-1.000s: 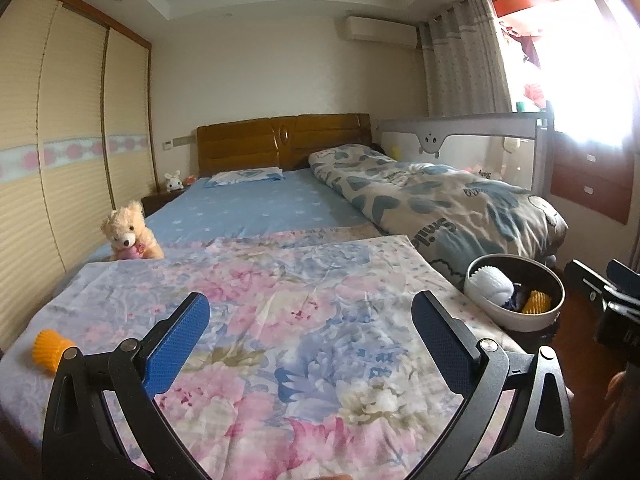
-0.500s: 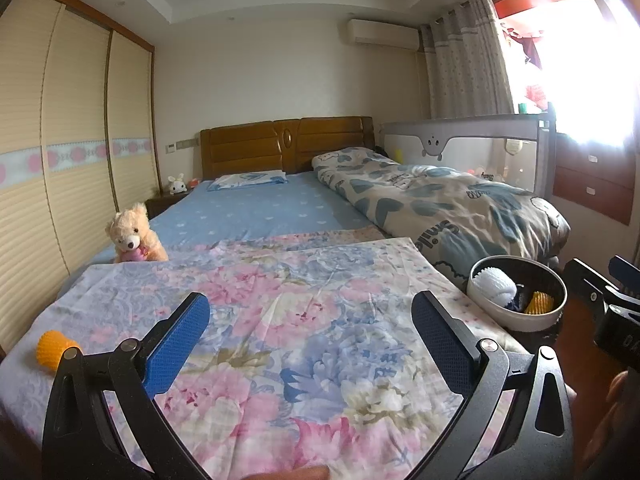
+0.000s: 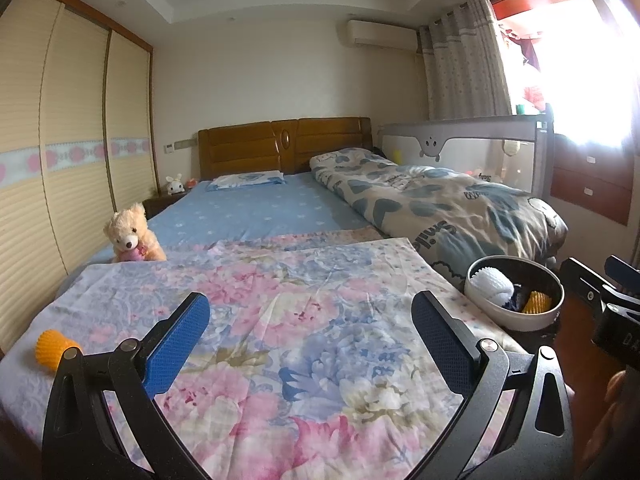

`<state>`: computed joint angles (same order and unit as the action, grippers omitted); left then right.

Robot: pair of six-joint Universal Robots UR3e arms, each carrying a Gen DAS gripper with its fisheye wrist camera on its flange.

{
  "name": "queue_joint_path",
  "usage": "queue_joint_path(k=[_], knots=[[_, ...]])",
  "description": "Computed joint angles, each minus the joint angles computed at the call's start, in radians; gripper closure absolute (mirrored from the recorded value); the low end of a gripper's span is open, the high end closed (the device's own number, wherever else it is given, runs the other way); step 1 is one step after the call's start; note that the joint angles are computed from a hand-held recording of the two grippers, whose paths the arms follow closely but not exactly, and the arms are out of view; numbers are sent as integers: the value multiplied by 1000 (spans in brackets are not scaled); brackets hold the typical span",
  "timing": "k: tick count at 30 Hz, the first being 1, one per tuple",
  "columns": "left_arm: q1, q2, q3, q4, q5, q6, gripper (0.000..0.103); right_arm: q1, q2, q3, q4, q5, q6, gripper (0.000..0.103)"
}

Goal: Collect trash

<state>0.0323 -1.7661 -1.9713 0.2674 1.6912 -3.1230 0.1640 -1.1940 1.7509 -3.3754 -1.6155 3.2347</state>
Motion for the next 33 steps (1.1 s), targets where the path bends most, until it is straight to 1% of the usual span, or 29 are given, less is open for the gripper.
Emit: queue_joint_path(k=[33], knots=[[0, -11, -11, 15, -8, 3, 0, 4, -2, 1, 5, -1, 3, 0]])
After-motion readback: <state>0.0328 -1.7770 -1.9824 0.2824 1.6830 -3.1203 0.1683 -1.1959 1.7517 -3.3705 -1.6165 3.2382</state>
